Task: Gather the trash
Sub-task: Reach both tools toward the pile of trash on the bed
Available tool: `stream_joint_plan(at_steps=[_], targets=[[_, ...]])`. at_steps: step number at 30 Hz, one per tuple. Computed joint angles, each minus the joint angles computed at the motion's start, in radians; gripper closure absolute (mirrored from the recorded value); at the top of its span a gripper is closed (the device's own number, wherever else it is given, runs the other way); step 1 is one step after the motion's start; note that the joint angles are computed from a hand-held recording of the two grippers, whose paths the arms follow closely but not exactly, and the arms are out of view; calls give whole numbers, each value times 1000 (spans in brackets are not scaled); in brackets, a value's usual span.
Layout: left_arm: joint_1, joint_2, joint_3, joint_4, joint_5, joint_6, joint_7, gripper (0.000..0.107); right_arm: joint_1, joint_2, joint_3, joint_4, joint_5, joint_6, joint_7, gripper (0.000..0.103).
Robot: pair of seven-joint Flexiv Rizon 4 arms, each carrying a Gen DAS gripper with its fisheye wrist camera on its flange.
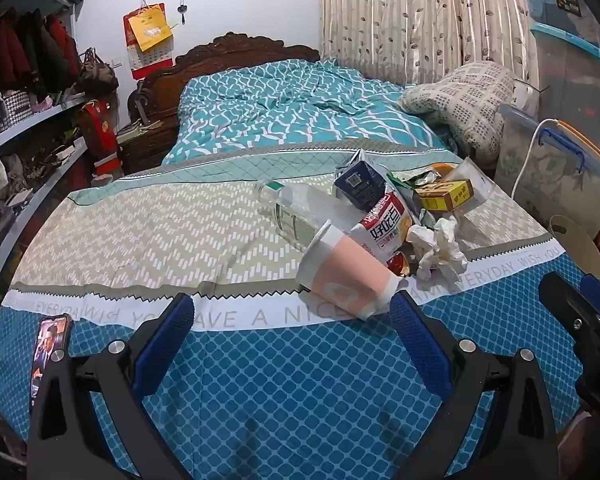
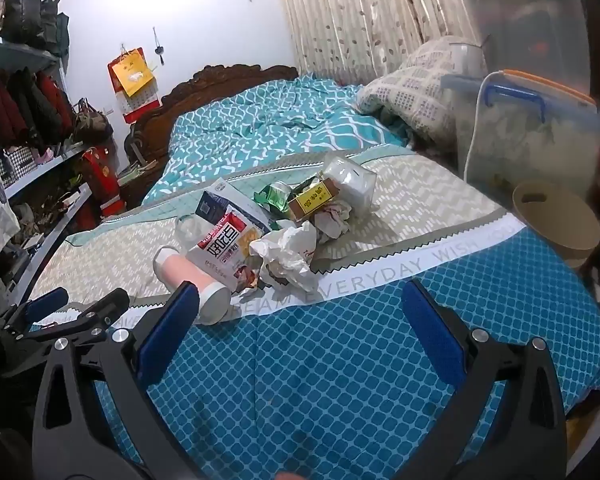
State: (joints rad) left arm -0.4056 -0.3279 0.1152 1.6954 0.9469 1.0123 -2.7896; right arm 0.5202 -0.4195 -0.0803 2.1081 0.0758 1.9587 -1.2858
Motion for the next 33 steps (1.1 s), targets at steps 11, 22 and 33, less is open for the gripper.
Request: stream_joint_plan(at_steps=[11, 22, 33], targets=[[0, -1, 2, 22, 35, 40, -77, 13, -100, -27, 109, -6, -39, 17, 17, 3], [36, -22, 65, 141, 1, 398, -115, 13, -581, -135, 499, 13, -559, 104, 280, 3], [545, -185, -395, 195, -612, 615, 389, 13, -504, -221, 369, -166, -679, -39, 339, 25]])
